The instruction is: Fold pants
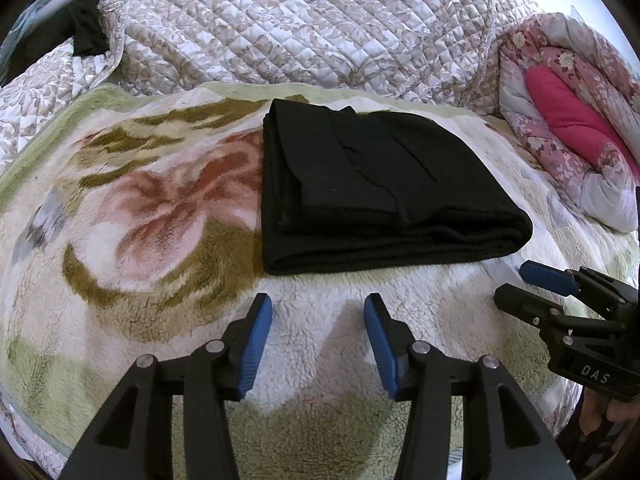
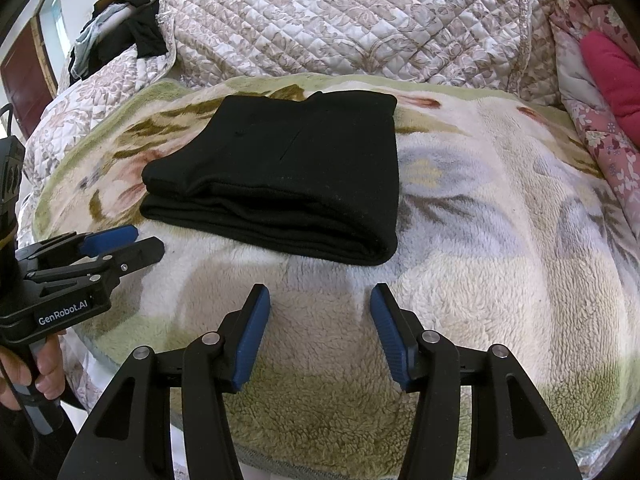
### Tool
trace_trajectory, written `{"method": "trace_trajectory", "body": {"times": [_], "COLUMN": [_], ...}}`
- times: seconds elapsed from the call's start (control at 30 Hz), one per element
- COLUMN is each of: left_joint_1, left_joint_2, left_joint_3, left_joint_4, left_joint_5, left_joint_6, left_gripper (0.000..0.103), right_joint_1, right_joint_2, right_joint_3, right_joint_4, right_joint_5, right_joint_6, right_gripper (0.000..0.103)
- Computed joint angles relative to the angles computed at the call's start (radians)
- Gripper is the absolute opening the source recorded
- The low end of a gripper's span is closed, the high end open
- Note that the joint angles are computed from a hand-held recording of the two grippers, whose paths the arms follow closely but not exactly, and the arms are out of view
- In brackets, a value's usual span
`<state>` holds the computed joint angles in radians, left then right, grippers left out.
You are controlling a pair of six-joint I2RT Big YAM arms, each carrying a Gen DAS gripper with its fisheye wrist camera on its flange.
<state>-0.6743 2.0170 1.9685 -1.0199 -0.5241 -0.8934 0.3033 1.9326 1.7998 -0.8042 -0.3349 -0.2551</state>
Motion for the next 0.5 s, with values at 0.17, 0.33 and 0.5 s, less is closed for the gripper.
{"method": "trace_trajectory", "body": {"times": [0.17,0.33,0.5], "left_joint_1": [0.000,-0.001,-0.001], "left_joint_2": [0.001,0.005,0.007], "left_joint_3": [0.001,0.007,0.010], "left_joint_4": [-0.003,-0.008,-0.011], "left_joint_5": [-0.001,-0.002,-0.003], "left_joint_6": [0.003,0.004,0.004], "left_gripper": [0.051,0.053,0.053], "right_joint_1": [0.002,0.002,0.002], "right_joint_2": [-0.002,-0.002,-0.002], "right_joint_3": [-0.004,-0.004,-0.004], "right_joint_4": [0.003,0.003,0.004], "right_joint_5": [0.003,0.004,0.004], "right_joint_6": [0.001,0.002,0.002], "right_gripper": [0.055,0.056,0.056]}}
